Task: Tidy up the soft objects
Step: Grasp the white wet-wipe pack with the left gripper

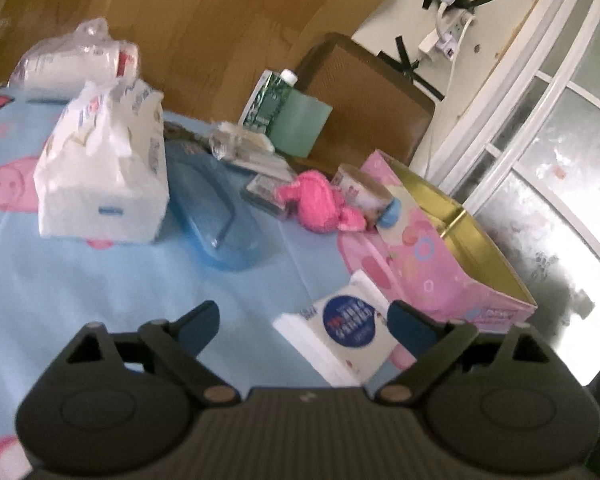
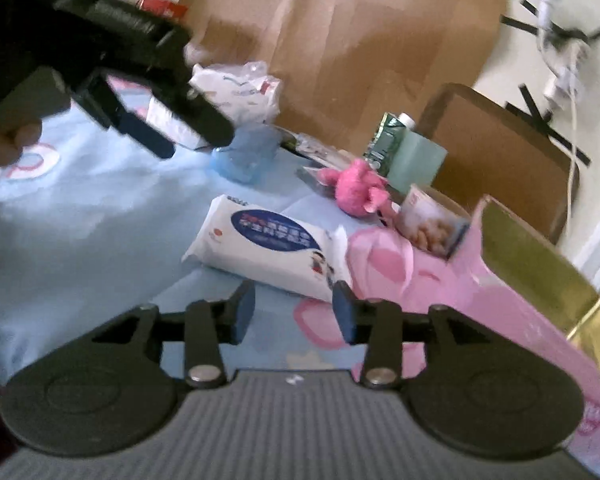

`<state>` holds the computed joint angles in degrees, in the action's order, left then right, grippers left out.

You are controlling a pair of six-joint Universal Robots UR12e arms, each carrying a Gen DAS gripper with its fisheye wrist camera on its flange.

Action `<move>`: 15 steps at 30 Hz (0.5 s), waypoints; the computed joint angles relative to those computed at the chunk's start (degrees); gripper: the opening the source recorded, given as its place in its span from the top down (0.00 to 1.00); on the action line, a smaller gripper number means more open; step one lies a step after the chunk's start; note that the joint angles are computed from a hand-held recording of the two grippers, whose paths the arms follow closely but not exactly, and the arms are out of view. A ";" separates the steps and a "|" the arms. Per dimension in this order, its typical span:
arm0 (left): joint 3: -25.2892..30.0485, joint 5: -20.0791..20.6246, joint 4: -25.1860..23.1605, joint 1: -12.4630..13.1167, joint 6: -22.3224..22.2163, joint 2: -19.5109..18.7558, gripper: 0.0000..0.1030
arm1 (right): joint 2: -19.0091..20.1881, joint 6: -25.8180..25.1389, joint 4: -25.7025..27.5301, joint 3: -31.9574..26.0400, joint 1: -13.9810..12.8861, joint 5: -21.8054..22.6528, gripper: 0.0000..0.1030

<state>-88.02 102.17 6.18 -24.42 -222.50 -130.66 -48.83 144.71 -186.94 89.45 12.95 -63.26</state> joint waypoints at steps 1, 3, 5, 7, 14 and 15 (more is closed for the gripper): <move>0.21 -0.46 -0.70 -0.04 -0.62 -0.04 0.07 | -0.01 1.64 -0.07 -0.11 -0.38 0.75 0.56; 0.79 -1.99 -1.65 -0.02 -1.39 -0.24 0.07 | 0.12 6.10 0.79 -0.74 -1.17 3.03 0.56; 1.70 -4.03 -2.55 0.15 -2.40 -0.62 0.07 | 0.47 9.25 3.23 -1.86 -1.82 6.08 0.55; 2.88 -6.95 -4.02 0.71 -4.08 -1.23 0.07 | 0.82 8.08 8.61 -3.39 -2.17 8.76 0.40; 8.99 -3.01 -12.18 -0.23 0.32 -3.64 0.16 | 3.97 2.12 23.70 -11.41 -1.73 14.86 0.34; 9.95 -1.32 -14.09 -0.71 0.80 -3.85 0.16 | 4.11 1.73 23.25 -11.59 -1.53 14.98 0.40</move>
